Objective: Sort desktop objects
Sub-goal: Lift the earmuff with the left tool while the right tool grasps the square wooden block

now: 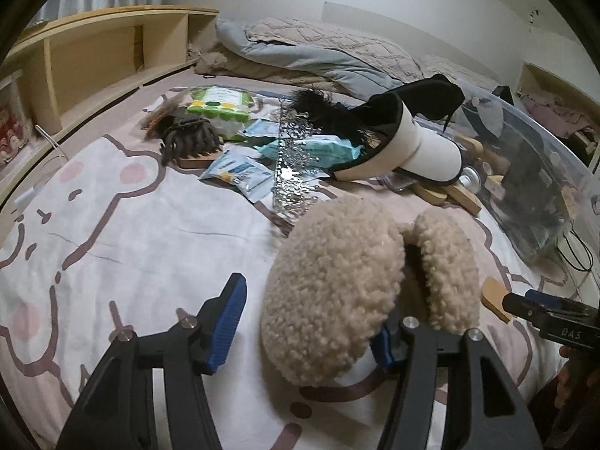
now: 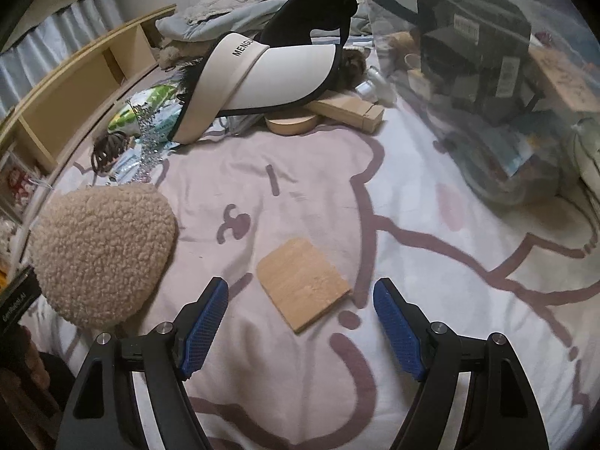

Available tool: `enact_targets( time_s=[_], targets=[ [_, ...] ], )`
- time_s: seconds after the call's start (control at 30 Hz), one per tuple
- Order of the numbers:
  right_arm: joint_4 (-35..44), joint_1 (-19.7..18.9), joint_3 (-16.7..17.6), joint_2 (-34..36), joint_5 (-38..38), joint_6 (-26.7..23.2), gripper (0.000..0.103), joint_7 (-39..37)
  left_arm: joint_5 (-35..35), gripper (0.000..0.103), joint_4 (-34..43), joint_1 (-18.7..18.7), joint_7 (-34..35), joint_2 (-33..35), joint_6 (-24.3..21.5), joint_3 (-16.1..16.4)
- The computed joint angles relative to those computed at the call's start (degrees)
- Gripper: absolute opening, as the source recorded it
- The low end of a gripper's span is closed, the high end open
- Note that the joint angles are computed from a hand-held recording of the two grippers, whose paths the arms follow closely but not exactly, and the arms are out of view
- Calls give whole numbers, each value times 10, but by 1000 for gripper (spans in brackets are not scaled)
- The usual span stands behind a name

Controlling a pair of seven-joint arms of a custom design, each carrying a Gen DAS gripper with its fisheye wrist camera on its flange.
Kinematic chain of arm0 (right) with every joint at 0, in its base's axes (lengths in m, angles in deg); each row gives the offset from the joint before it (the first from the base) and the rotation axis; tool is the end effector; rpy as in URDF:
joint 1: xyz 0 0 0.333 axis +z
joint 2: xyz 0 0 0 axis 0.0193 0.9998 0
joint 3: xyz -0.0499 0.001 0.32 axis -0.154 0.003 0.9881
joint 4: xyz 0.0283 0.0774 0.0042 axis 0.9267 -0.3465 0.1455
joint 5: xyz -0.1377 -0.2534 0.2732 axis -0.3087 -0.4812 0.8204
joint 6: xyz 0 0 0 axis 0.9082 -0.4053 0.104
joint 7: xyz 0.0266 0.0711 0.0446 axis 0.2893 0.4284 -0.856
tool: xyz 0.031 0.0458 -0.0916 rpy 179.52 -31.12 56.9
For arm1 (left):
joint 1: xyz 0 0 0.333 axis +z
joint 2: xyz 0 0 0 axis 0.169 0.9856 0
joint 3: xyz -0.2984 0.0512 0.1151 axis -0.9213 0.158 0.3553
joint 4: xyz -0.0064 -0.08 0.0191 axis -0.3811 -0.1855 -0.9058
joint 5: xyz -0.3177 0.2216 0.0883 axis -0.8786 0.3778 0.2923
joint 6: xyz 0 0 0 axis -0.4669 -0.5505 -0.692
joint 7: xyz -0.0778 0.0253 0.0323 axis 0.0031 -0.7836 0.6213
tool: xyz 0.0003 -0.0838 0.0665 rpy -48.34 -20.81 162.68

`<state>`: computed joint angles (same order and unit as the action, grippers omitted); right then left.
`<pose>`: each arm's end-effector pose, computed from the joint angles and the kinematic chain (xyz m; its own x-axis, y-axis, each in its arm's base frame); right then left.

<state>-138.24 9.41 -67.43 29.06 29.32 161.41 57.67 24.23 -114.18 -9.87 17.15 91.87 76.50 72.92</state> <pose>0.6657 0.1167 0.3868 0.2529 -0.9517 -0.1740 -0.8405 -0.1270 -0.5268 0.6323 -0.2931 0.4078 0.1008 -0.9870 0.1249 -0.7040 -0.1594 -0.6921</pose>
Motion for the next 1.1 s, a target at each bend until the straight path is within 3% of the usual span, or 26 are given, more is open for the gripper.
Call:
enact_targets(
  time_s=[0.07,0.17,0.27,0.37,0.63,0.7,0.8,0.9,1.1],
  targets=[
    [11,-6,4,7,9,-7,80,-4,-9,41,0,4,6,1,3,-4],
    [46,-17,8,30,27,-41,80,-7,-21,39,-3,8,10,0,7,-5],
    [75,11,-24,54,-24,-45,80,55,-40,39,-4,14,21,2,12,-10],
    [96,-1,-10,67,-22,-73,80,55,-44,39,-4,10,24,2,12,-6],
    [39,-33,43,17,67,-116,80,-108,-39,39,0,2,27,4,6,-2],
    [27,-27,39,7,90,-100,80,-123,-40,39,0,2,27,4,5,-2],
    [18,4,12,7,58,-54,80,-85,-38,39,1,1,23,4,5,-1],
    [28,9,1,18,36,-54,79,-53,-41,39,3,3,22,7,5,-2],
    [25,19,-13,21,-11,-43,58,-2,-53,39,15,5,27,16,0,-3]
  ],
)
